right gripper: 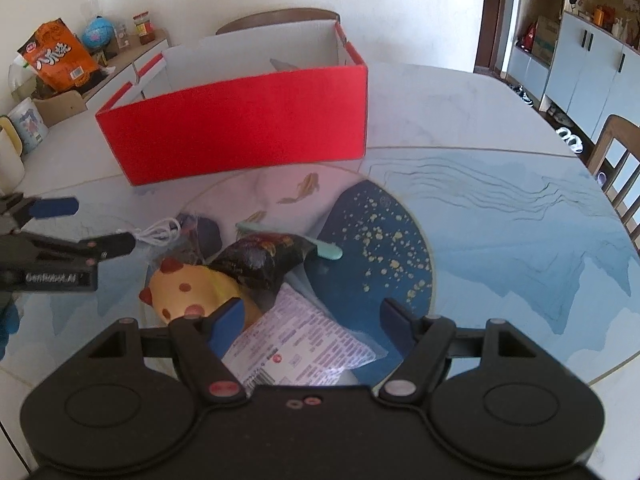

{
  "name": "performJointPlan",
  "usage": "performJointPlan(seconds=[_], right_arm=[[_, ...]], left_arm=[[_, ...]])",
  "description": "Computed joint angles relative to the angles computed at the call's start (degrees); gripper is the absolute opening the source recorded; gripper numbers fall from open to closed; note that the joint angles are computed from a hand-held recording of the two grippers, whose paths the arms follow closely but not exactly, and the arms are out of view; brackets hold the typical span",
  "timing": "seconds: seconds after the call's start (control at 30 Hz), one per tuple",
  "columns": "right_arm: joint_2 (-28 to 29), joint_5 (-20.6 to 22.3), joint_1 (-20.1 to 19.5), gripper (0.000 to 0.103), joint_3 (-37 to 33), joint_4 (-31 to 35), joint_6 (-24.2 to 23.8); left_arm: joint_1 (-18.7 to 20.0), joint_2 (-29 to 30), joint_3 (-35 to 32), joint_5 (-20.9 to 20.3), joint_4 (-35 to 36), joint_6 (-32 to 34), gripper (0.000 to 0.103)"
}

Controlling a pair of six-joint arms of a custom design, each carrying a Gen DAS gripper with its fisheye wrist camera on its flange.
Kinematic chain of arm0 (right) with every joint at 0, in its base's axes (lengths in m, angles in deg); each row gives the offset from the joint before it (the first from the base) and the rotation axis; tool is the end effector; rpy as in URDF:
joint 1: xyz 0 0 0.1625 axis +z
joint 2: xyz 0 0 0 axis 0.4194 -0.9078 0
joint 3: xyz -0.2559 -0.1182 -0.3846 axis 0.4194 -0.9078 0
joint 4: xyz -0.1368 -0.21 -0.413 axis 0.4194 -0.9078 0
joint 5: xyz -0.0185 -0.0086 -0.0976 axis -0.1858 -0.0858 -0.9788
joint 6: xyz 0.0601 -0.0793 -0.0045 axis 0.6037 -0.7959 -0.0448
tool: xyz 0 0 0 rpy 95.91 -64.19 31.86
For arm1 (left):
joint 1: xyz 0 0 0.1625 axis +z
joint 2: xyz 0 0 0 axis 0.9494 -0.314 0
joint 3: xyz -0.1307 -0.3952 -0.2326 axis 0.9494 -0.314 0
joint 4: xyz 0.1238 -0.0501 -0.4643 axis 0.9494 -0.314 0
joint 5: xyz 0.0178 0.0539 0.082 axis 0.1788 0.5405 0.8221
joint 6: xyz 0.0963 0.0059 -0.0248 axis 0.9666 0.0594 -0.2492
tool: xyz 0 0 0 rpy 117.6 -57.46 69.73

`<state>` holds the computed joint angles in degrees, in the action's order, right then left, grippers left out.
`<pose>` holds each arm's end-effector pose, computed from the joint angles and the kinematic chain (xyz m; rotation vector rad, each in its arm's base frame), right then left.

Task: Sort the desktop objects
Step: 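Move both tools back to the snack pile on the blue mat, then grasp the white cable with the left gripper while the right gripper grasps the white printed bag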

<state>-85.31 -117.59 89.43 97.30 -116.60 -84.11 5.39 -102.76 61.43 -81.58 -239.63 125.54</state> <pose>0.3302 -0.5657 -0.0598 0.4782 -2.3859 0.6868 0.0559 -0.6044 0.2908 0.7125 2.1911 -0.7857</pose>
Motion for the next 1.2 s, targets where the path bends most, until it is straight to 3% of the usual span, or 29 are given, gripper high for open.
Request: performJointPlan(seconds=[0.47,0.67,0.83,0.97,1.2], right_arm=[[-1.9,-0.8,-0.8,0.074,2.1,1.0,-2.8],[-3.1,-0.5,-1.0,0.073,2.5,2.3,1.0],[-2.2,-2.1,-1.0,0.087,1.9,4.0,3.9],[-2.5,-0.8,-1.5,0.088,2.0,5.4,5.8],[-2.5,0.8,-2.0,0.083,1.5,7.3,6.6]], left_arm=[[1.6,2.5,-2.1,-0.6,1.9,0.4,0.096],[1.8,2.7,-2.3,-1.3,2.8,0.5,0.093],[1.8,3.1,-2.4,-1.9,2.6,1.2,0.082],[2.0,3.1,-2.6,-3.7,3.5,1.3,0.072],[1.8,2.1,-2.0,-5.2,6.0,-0.5,0.045]])
